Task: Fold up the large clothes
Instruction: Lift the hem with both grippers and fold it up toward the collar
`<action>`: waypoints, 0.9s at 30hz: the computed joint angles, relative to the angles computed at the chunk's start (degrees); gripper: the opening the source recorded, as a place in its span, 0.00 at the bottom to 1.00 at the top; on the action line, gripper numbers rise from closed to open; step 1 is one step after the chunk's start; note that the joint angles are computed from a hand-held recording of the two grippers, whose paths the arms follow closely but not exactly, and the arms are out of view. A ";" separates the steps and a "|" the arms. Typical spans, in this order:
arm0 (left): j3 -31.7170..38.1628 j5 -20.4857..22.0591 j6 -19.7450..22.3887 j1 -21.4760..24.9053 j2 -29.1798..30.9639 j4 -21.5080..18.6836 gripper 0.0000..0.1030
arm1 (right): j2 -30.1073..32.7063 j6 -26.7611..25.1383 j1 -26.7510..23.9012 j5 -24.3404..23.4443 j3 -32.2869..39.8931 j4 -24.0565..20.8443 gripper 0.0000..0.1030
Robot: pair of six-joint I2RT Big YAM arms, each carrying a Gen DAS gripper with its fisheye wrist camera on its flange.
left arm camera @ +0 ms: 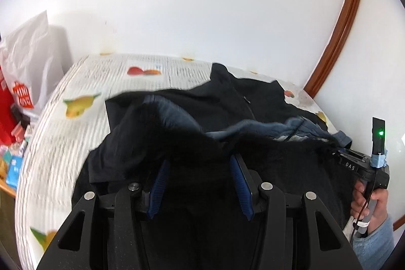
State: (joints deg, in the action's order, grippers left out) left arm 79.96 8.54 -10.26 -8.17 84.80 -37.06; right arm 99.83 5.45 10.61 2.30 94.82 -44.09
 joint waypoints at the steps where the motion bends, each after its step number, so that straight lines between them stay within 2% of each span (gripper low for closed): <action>1: 0.92 -0.27 0.18 0.15 0.75 -0.22 0.45 | 0.82 0.05 -0.09 0.21 1.10 -0.01 0.20; 4: 3.51 -1.45 0.33 0.85 3.07 -1.16 0.46 | 3.61 -0.14 -0.68 0.31 5.08 -0.73 0.21; 8: 6.79 -5.50 0.60 1.54 6.73 -3.48 0.46 | 7.98 -1.18 -1.25 1.53 10.64 -2.33 0.26; 11: 8.35 -6.38 0.25 1.82 9.22 -4.80 0.46 | 10.35 -4.20 -1.38 2.16 13.54 -3.68 0.27; 13: 8.85 -6.92 0.06 1.86 10.44 -5.34 0.46 | 11.30 -5.49 -1.47 1.82 14.47 -3.52 0.33; 16: 8.91 -8.21 0.04 1.70 11.40 -5.63 0.46 | 14.81 -9.84 -0.85 3.39 19.51 -7.89 0.36; 18: 9.13 -9.53 0.51 1.36 11.76 -5.98 0.46 | 15.76 -9.78 -0.93 1.88 22.08 -10.11 0.36; 20: 8.87 -9.88 0.83 1.26 11.64 -5.75 0.46 | 13.83 -9.28 -1.47 -1.20 20.75 -8.25 0.37; 23: 8.64 -9.21 0.68 1.51 11.40 -5.65 0.46 | 8.21 -7.24 -2.91 -4.82 15.60 -2.38 0.47; 25: 8.59 -8.78 0.49 1.65 11.07 -6.02 0.46 | 5.97 -6.96 -3.19 -3.09 13.41 -0.15 0.48; 27: 8.13 -7.75 0.61 1.80 10.26 -5.84 0.46 | 4.27 -7.47 -3.59 -2.77 11.52 -0.08 0.48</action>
State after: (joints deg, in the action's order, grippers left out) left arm 88.09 0.79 -9.66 -6.37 95.06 -42.90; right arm 104.11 -2.02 7.02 -0.48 106.34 -44.17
